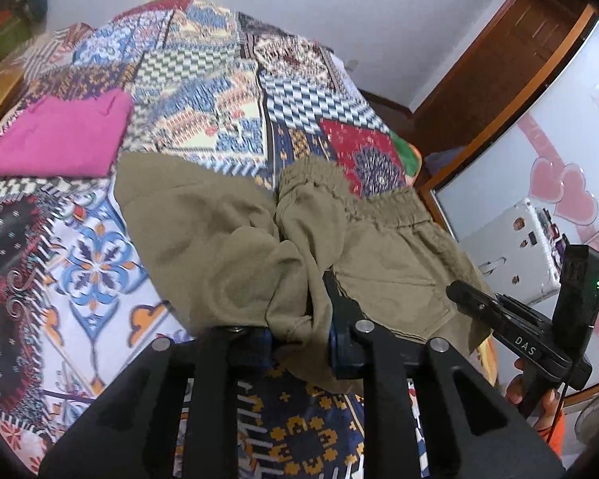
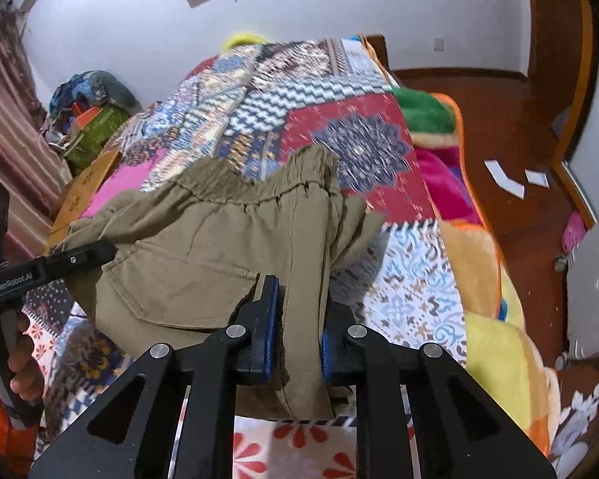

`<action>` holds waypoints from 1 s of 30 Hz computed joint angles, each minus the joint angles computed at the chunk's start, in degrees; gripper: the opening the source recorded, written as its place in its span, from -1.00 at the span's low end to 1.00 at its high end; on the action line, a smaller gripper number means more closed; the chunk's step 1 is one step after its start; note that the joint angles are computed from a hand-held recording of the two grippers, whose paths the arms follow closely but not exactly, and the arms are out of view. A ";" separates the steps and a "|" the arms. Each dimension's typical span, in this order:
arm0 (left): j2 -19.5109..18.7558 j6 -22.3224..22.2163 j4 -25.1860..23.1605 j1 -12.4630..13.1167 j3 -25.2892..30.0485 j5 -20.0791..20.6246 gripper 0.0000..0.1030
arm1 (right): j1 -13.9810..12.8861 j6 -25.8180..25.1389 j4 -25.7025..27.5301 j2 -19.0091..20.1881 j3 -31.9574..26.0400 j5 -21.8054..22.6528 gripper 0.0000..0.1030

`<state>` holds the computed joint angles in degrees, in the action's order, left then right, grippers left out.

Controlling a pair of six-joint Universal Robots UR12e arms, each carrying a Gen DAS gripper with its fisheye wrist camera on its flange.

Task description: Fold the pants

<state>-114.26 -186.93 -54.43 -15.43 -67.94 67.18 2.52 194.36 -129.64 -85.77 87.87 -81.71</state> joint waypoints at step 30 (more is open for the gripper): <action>9.06 0.56 1.26 5.04 -13.23 -0.65 -0.61 | 2.70 1.40 10.54 4.97 -5.10 4.77 0.23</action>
<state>-105.20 -186.36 -53.17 -10.39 -81.17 66.53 5.22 195.75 -119.10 -80.80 82.77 -76.94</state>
